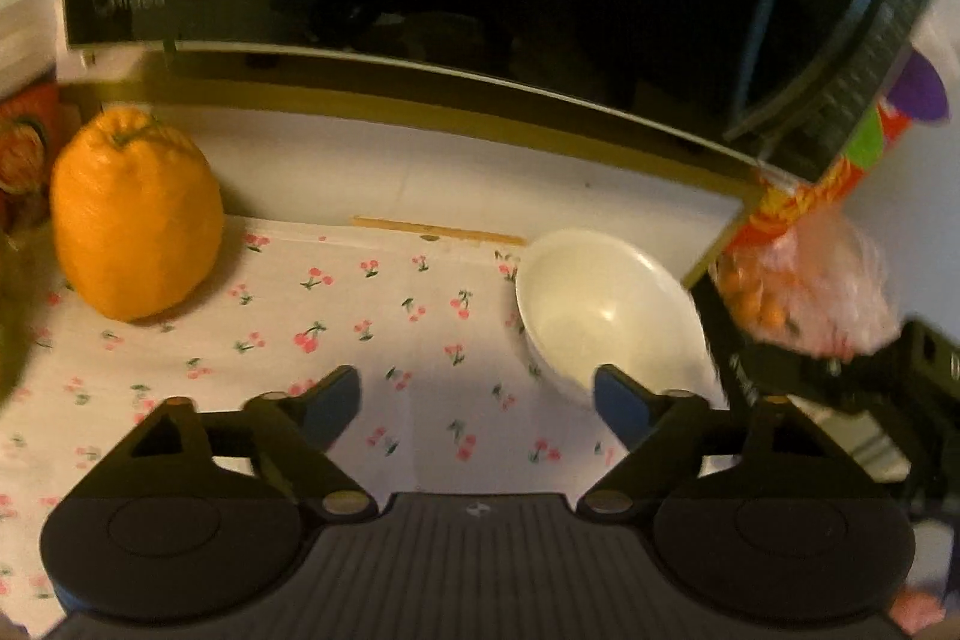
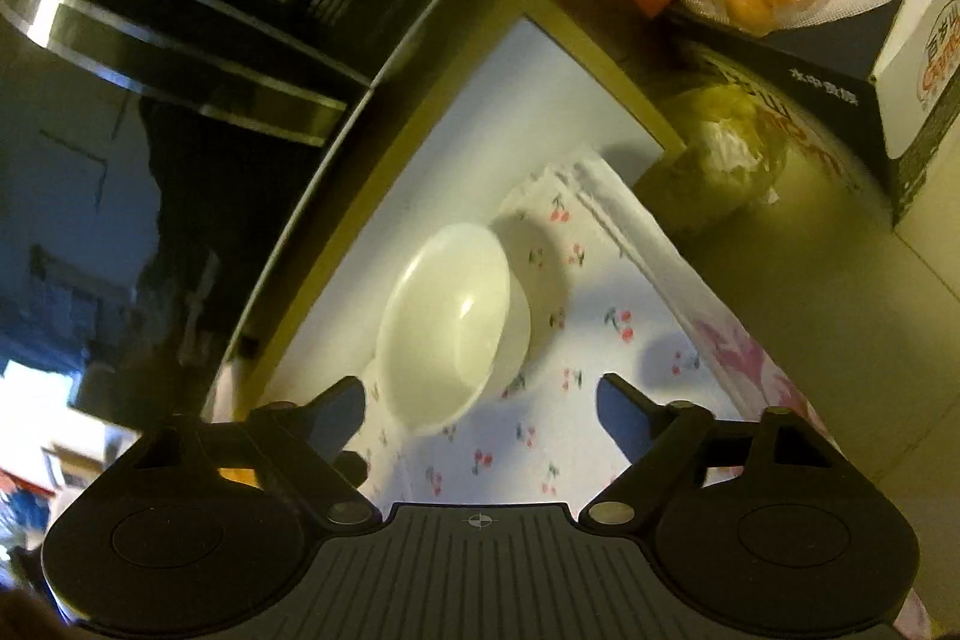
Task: Organize plates and bowls
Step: 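Move both tools to the white bowl beside the microwave, then close the right tool on the bowl rim while the left tool also pinches it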
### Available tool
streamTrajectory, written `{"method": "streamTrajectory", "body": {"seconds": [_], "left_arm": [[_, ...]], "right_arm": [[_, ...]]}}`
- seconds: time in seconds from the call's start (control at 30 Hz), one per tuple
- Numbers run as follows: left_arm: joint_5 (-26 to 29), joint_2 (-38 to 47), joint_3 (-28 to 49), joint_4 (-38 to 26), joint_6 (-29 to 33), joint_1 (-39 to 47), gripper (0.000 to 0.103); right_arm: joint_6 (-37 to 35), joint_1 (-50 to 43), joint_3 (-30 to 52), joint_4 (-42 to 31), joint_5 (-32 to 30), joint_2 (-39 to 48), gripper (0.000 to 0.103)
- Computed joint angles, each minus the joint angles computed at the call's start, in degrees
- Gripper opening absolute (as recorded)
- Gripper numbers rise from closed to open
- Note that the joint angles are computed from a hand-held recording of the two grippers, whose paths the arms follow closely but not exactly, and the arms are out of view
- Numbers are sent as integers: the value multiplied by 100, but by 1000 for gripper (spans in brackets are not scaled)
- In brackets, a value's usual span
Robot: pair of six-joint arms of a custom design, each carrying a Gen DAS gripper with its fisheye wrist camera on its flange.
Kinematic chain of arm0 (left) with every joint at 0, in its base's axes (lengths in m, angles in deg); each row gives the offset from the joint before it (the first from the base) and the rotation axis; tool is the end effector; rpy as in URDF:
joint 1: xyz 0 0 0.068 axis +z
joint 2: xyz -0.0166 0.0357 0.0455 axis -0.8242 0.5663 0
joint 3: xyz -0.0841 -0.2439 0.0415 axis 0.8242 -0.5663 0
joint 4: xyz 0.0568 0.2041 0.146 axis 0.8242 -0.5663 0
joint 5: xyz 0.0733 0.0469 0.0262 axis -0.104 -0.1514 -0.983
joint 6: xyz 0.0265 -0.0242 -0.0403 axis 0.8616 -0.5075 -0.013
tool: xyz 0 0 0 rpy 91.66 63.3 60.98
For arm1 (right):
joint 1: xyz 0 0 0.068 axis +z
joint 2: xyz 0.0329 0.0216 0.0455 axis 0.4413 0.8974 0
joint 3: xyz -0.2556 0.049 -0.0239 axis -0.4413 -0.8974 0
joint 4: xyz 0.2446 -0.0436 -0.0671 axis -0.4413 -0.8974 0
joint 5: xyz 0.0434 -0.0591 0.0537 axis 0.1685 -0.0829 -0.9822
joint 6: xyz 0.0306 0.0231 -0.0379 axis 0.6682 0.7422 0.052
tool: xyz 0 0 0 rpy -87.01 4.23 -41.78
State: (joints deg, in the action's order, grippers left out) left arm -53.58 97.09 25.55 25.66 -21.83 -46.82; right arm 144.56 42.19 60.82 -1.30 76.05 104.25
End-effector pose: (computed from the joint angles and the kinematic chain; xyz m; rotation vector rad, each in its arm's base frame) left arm 0.3502 0.0342 0.1245 0.3517 2.3925 -0.5320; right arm 0.2664 0.0751 0.0887 1.0401 2.0267 0.7903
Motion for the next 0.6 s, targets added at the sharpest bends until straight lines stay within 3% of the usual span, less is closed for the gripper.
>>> {"method": "streamTrajectory", "body": {"seconds": [0.2,0.4,0.47,0.6], "left_arm": [[251,346,56,505,-691,-134,54],[368,479,9,812,-875,-253,37],[443,572,109,745,-873,-295,25],[572,722,191,764,-968,-320,16]], "right_arm": [[254,-91,-37,908,-18,585,43],[261,-32,122,1122,186,940,25],[290,-23,150,1203,251,1045,20],[281,-15,202,1199,304,1152,11]]}}
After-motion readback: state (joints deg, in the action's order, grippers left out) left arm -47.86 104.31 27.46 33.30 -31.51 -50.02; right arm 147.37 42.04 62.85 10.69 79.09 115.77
